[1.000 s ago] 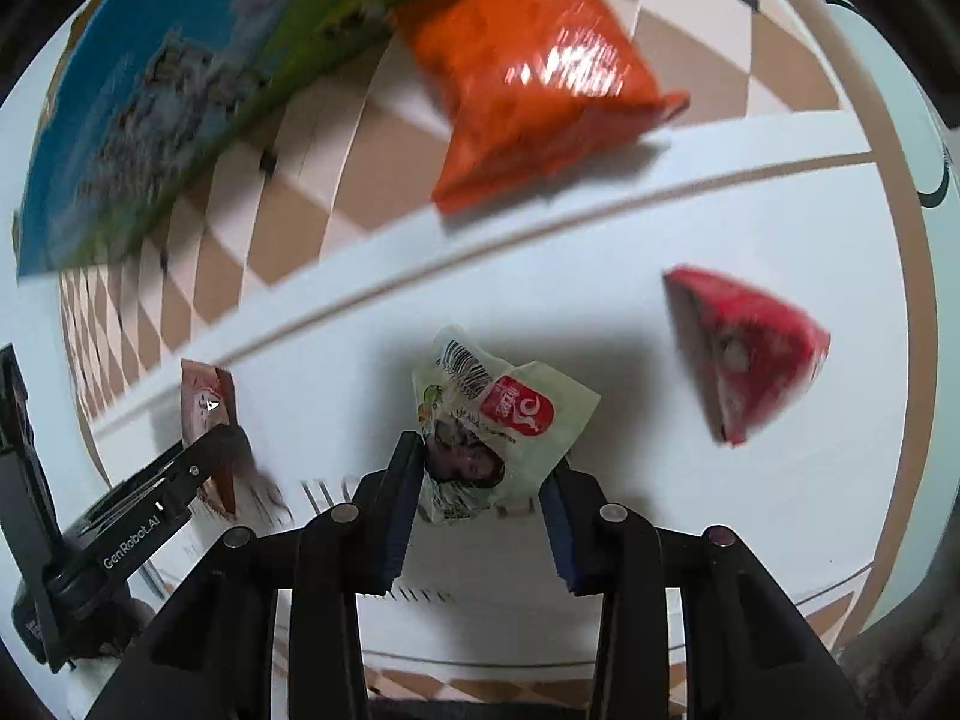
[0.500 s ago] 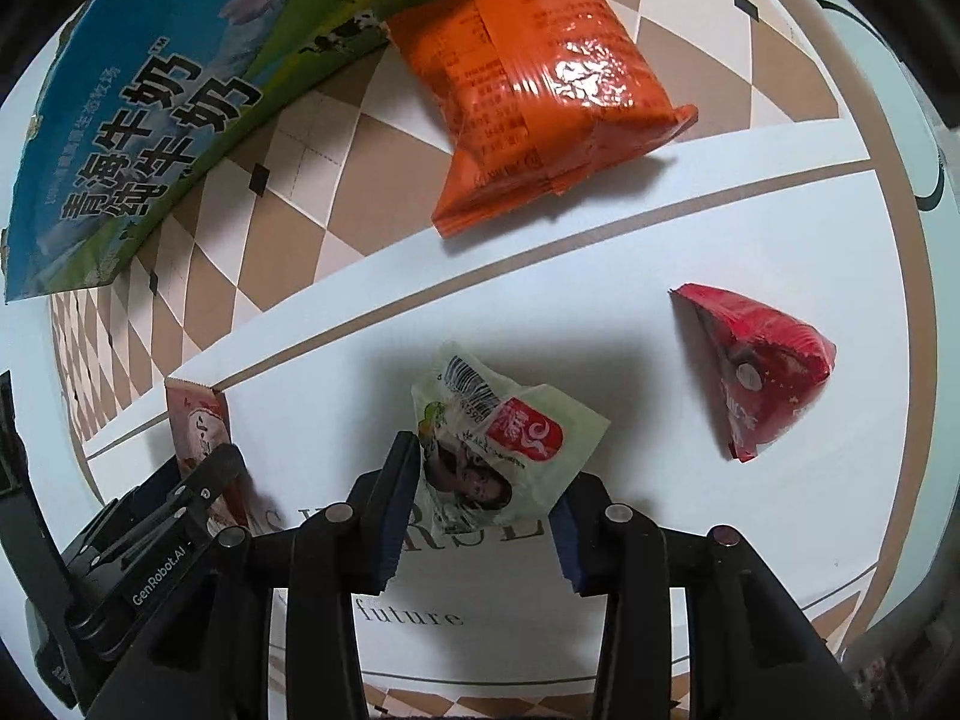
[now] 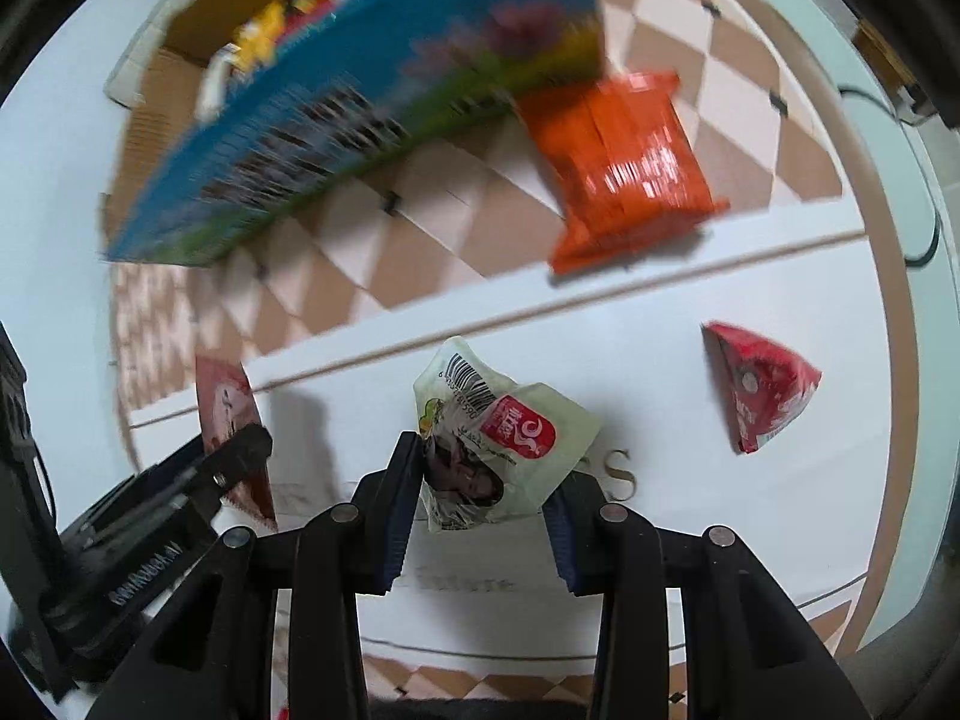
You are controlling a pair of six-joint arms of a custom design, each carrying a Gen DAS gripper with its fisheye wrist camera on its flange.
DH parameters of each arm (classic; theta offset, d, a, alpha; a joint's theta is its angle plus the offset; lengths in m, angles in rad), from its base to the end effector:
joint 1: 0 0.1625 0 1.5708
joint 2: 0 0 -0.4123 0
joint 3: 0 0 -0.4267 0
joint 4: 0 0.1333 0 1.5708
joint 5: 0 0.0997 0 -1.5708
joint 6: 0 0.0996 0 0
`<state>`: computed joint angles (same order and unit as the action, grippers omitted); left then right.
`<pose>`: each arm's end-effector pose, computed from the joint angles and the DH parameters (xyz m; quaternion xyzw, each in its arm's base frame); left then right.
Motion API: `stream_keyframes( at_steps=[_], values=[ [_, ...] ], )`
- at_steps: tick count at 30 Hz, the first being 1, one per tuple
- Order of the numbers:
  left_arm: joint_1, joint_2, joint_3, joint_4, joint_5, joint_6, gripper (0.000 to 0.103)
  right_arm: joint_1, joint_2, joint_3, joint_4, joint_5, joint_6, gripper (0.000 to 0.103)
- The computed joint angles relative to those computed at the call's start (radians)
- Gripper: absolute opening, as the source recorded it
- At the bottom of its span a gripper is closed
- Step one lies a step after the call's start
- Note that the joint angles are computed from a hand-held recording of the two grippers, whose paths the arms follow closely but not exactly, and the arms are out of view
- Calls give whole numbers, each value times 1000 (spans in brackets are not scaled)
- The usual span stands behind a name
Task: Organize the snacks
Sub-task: 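Carry both packets into the box and open both tools to release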
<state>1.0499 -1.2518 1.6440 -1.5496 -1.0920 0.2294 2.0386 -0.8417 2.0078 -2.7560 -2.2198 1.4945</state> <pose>-0.1329 -0.5917 0.2699 0.3937 0.8668 0.1636 0.2586 0.3105 -0.4525 0.0003 -0.4681 -0.8241 0.2700 0.1698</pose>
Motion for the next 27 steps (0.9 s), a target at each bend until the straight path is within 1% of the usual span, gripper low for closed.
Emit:
stream_keyframes(
  at_steps=[3, 6, 7, 8, 11, 13, 16, 19, 21, 23, 27],
  values=[
    [-29, 33, -78, 4, -65, -10, 54, 21, -49, -8, 18, -36, -39, 41],
    [-48, 107, -190, 23, -124, -35, 54, 31, -111, -18, 46, -80, -84, 41],
    [-56, 132, -217, 18, -127, -41, 54, 30, -134, -21, 54, -95, -106, 41],
    [-61, 169, -254, 13, -119, -39, 54, 27, -156, -25, 64, -110, -127, 41],
    [-73, 249, -314, -1, -87, -46, 54, 4, -199, -47, 98, -150, -181, 41],
    [-73, 305, -352, 7, -64, -60, 54, -31, -227, -72, 138, -179, -229, 41],
    [-67, 382, -395, 19, -21, -76, 54, -89, -252, -102, 158, -190, -298, 41],
    [-58, 433, -413, 18, 17, -82, 54, -146, -263, -131, 182, -198, -358, 41],
    [-49, 457, -426, 24, 29, -89, 54, -182, -263, -147, 189, -197, -391, 41],
    [-42, 478, -446, 40, 27, -100, 55, -223, -265, -160, 204, -193, -419, 41],
    [-34, 497, -457, 43, 29, -116, 55, -278, -265, -176, 220, -196, -464, 42]
  ],
)
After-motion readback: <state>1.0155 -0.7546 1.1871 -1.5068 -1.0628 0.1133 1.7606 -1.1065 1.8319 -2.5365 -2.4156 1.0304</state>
